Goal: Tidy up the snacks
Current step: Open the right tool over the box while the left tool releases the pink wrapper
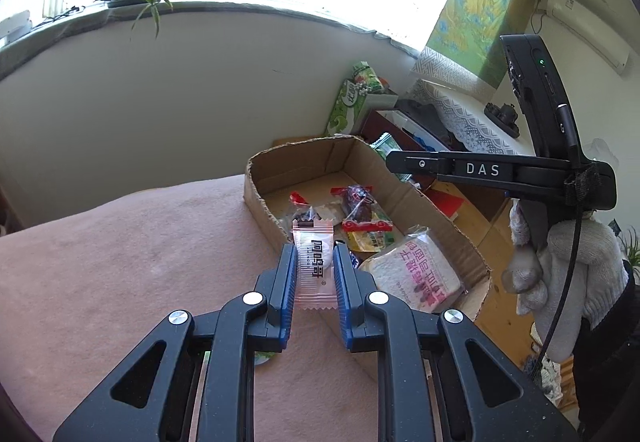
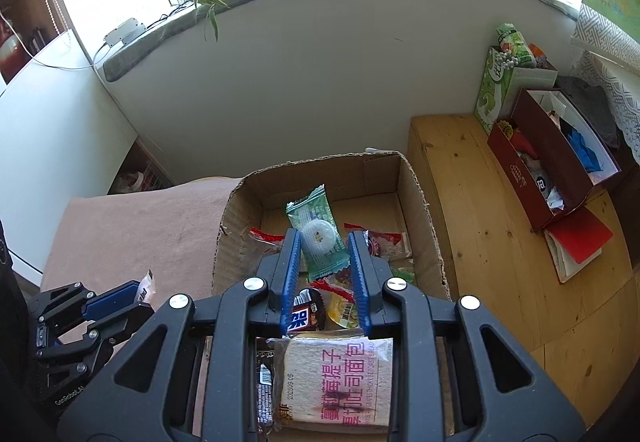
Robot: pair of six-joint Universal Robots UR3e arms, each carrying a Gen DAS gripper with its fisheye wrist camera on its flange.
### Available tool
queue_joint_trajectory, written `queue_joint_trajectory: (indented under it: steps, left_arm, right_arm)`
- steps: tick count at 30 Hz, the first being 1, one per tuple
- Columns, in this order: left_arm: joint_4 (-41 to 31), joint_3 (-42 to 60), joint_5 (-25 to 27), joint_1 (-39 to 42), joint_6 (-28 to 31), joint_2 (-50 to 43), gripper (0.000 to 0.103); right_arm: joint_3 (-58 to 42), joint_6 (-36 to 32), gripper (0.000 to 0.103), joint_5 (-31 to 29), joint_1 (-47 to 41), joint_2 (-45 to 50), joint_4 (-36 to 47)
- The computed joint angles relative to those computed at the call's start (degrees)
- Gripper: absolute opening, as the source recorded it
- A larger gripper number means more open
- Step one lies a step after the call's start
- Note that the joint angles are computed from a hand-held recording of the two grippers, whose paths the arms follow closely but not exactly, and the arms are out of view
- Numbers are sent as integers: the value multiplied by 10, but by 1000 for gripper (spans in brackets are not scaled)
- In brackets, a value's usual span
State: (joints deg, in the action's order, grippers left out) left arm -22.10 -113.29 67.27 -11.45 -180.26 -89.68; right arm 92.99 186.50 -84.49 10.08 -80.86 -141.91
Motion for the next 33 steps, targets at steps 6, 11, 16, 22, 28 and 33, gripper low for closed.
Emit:
queue_joint_trajectory:
  steps: [6, 11, 16, 22, 28, 33]
  left_arm:
    - [-3, 37, 32, -55, -2, -32, 17]
    - [0, 57, 52, -89, -3, -51, 17]
    - [-3, 70, 58, -102, -4, -61, 17]
    - [-3, 72, 65, -107, -6, -60, 19]
    - [-5, 71, 64, -107, -9, -55, 22]
    - [-2, 63, 63, -106, -8, -45, 30]
  right_arm:
    - [43, -5, 25, 13, -26, -17, -17]
    - [60, -9, 25, 20, -35, -24, -21]
    - [69, -14, 26, 24, -35, -26, -25]
    - [69, -12, 26, 14, -27, -23, -29]
    - [67, -9, 35, 7, -23, -25, -25]
    - [75, -4, 60, -9, -17, -34, -39]
